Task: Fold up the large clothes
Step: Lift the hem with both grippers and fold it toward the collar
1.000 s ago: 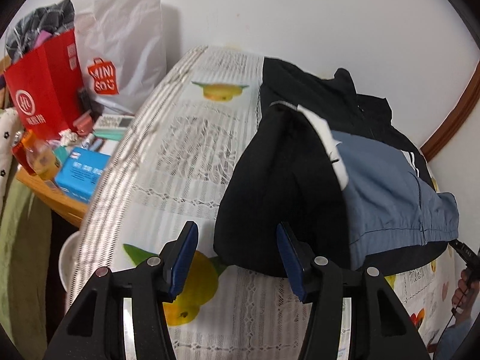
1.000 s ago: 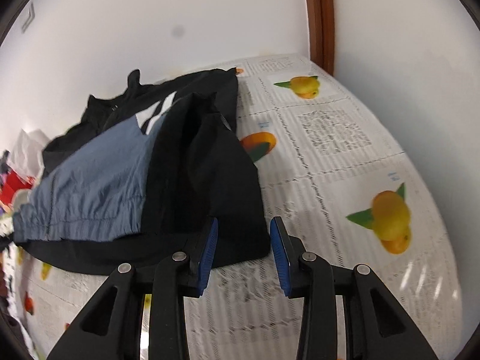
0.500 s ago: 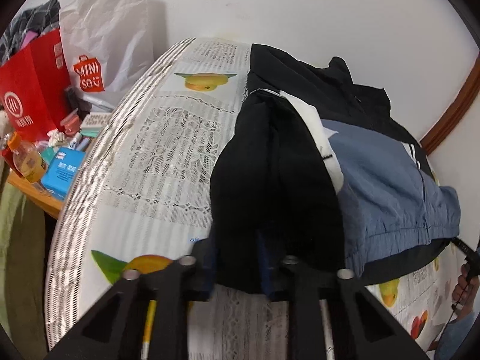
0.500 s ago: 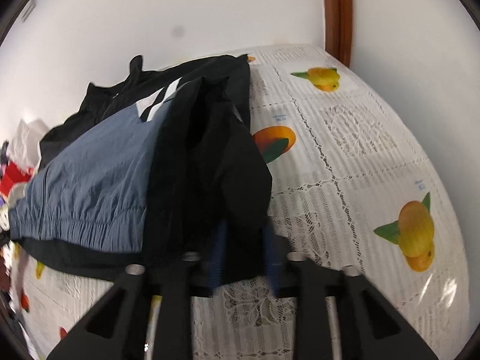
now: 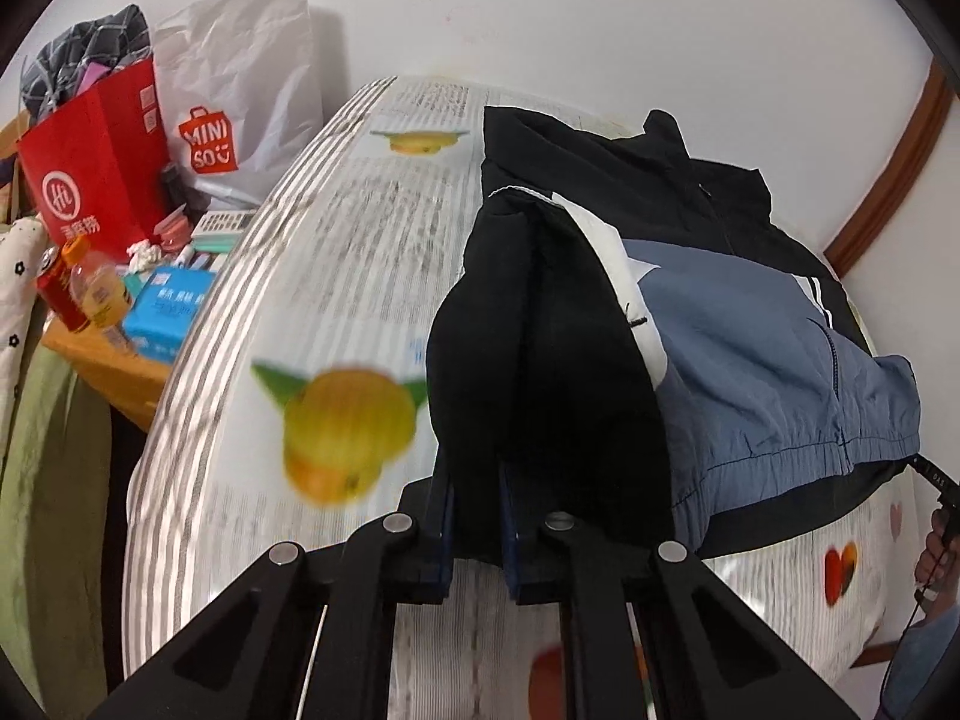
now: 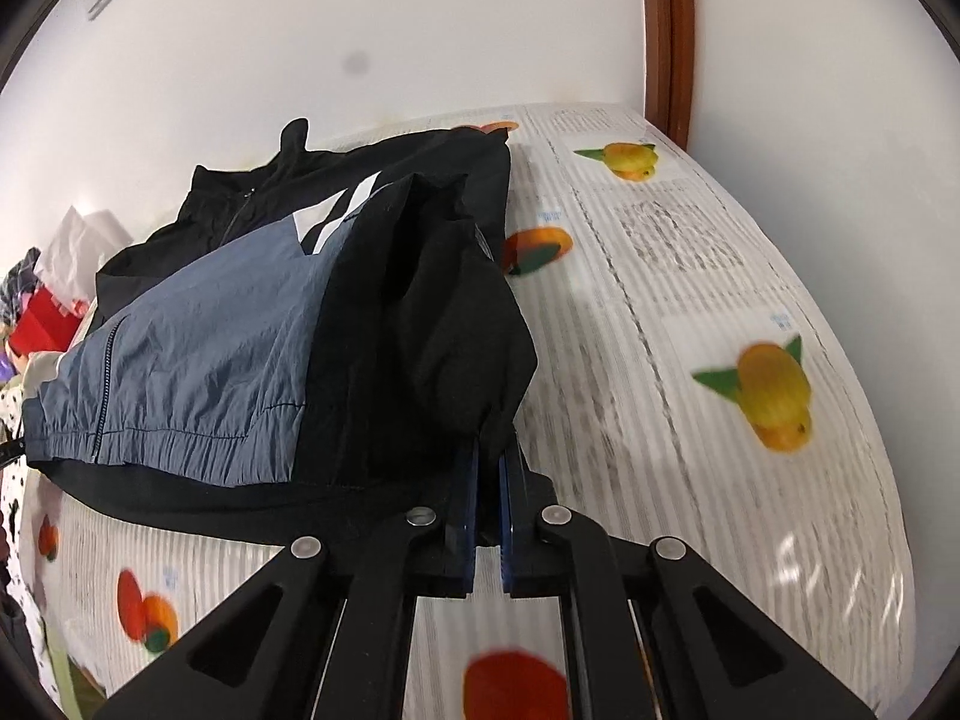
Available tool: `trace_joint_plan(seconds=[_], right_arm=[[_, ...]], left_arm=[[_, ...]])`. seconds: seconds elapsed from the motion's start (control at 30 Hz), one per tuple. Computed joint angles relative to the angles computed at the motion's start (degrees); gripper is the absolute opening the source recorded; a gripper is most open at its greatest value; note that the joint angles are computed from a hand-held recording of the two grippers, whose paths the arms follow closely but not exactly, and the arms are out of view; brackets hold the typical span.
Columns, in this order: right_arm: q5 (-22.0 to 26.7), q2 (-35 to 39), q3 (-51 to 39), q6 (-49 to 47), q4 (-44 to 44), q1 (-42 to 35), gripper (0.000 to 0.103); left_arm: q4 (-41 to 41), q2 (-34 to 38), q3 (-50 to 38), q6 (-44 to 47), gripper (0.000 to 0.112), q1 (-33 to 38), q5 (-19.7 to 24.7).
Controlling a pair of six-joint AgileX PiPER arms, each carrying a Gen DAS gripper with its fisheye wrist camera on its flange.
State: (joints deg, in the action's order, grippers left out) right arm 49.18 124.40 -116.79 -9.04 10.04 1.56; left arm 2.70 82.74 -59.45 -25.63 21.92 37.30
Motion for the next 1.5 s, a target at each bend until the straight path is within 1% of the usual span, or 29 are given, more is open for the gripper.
trace_joint_plan(seconds=[0.17,0.2,0.27,0.3,0.33,0.43,0.5,0.57,0.6,0.63,0.67,0.7,0.73,0.83,0.93,1.03,1.13,1.2,1.27,1.3,1.33,1.37,1.4,1.43,1.47,1.5], right_arm=[[-3.94,-5.66,10.27,-2.97,-0.37,-0.96,0.006],[-4.55,-6.69,11.95,-2.39,-1.91,-0.88,0.006],[-6.45,-9.19,15.64,1.99,-8.31,-0.19,0.006],[-6.67,-10.2,16.67,3.36,-10.24,-0.18,0.006],[-6.94,-11.49,17.89,3.15,-10.11,-0.5,0.006],[-8.65,-14.92,20.51,1.83,-8.96,-0.52,0.008],[-9.09,-16.42,21.17,0.36,-7.35,0.11,0.01],[-9.54,-16.92,21.01,-1.79,-4.53,0.8,0.02],[-9.66,-16.67,20.38,-2.84,-2.87,1.21,0.031],[-10.01,-16.57,20.35,-3.31,-1.95,1.69,0.039],[-10.21,-15.99,19.63,-3.65,-1.09,2.17,0.041],[-10.54,-15.32,18.99,-3.41,-0.8,2.79,0.041],[-10.53,-14.56,18.15,-2.65,-1.06,3.58,0.041],[-9.85,-12.25,15.38,-1.38,-0.58,4.43,0.041],[-9.25,-10.0,12.97,0.07,0.09,4.87,0.042],[-8.36,-8.17,11.18,1.5,0.92,4.95,0.042],[-8.16,-6.57,9.99,4.77,-1.63,5.69,0.042],[-8.25,-5.89,9.67,6.37,-3.22,6.21,0.042],[-7.58,-4.87,8.68,8.38,-5.52,6.79,0.041],[-6.99,-4.34,7.97,9.2,-6.41,7.0,0.038],[-6.92,-4.19,7.79,9.96,-7.22,7.23,0.029],[-6.93,-4.35,7.81,9.8,-7.24,7.33,0.025],[-7.18,-4.88,8.19,8.6,-6.43,7.47,0.017],[-7.98,-5.53,8.8,7.47,-5.75,7.49,0.013],[-9.37,-6.68,10.12,6.24,-4.93,7.56,0.012],[-10.72,-7.71,11.13,5.14,-4.1,7.67,0.011]], left_arm=[[0.79,-3.43,4.13,-2.34,0.012,-2.2,-0.46],[1.21,-4.01,4.59,-3.0,0.012,-2.52,-0.45],[1.58,-5.02,4.99,-3.66,0.013,-2.91,0.0],[1.69,-5.41,5.09,-3.91,0.014,-3.06,0.3],[2.02,-5.78,5.09,-4.42,0.016,-3.24,0.65],[3.03,-7.5,5.28,-5.98,0.017,-3.75,1.21],[3.29,-8.91,5.25,-6.79,0.017,-3.98,1.6],[2.06,-10.84,5.56,-6.57,0.023,-3.74,1.51],[2.01,-11.43,5.64,-6.98,0.026,-3.96,1.49],[1.99,-12.2,5.63,-7.29,0.033,-4.22,1.52],[2.24,-12.85,5.61,-7.66,0.037,-4.67,1.43],[2.82,-13.27,5.6,-8.3,0.043,-5.24,1.37],[3.83,-13.55,5.48,-9.32,0.047,-6.01,1.27],[5.06,-13.39,4.47,-10.69,0.051,-8.21,1.09],[1.87,-11.28,3.45,-8.1,0.053,-8.65,0.1],[-2.35,-8.11,2.9,-5.03,0.053,-8.01,-1.13],[-5.62,-4.8,2.57,-2.88,0.053,-7.17,-1.92],[-10.45,-2.86,2.63,1.28,0.053,-5.95,-3.0],[-11.43,-1.83,2.44,2.14,0.053,-5.96,-3.39],[-10.52,-1.52,2.11,1.33,0.052,-6.37,-3.4],[-9.87,-1.41,1.77,0.96,0.047,-6.74,-3.35],[-10.26,-1.35,1.3,1.78,0.03,-6.83,-3.13],[-10.7,-1.22,0.55,2.55,0.026,-6.89,-2.66],[-11.0,-1.37,-0.04,3.3,0.02,-6.92,-2.27],[-10.34,-1.41,-1.03,3.56,0.017,-7.29,-1.97],[-8.94,-1.29,-2.29,3.38,0.016,-7.76,-1.49]])
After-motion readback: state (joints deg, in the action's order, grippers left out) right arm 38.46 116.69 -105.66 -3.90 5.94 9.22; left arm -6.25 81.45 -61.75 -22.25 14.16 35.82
